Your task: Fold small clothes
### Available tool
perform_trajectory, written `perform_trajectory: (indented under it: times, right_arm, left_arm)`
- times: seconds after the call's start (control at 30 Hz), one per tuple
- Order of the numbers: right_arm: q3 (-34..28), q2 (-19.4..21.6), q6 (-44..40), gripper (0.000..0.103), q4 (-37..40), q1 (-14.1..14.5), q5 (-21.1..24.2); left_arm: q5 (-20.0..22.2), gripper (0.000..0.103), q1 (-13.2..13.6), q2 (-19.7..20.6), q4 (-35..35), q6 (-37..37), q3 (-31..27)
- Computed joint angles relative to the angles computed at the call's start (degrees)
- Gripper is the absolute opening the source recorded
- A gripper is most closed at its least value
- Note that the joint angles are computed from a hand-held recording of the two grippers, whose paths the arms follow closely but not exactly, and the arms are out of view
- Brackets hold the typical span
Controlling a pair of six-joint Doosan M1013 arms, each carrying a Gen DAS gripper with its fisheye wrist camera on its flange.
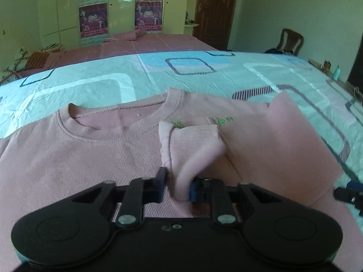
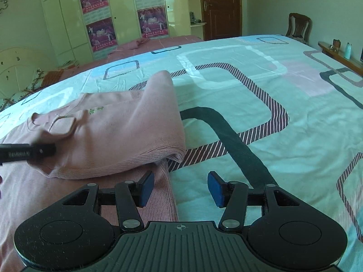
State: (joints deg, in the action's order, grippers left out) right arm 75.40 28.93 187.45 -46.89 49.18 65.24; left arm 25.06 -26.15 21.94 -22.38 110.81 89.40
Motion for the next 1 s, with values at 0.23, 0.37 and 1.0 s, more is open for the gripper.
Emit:
perform_trajectory:
  times: [0.23, 0.37, 1.0]
  right_arm:
    - [-0.48, 1.08, 0.38, 0.052, -0.6, -1.34, -2.6]
    - [-1.42, 1.85, -1.04, 0.052, -1.03, -2.16, -4.5]
    - [1.07, -1.09, -0.06, 0.023, 0.0, -1.22, -6.82]
  left_arm:
    - [-5.36, 0.007, 3.57, -2.7, -19.42, 9.78, 2.24]
    - [-8.56, 0.007, 5.5, -4.25, -21.36, 8.78, 3.36]
    - [-7.56, 0.069, 7.33, -6.12, 21.19, -35.68, 7.27]
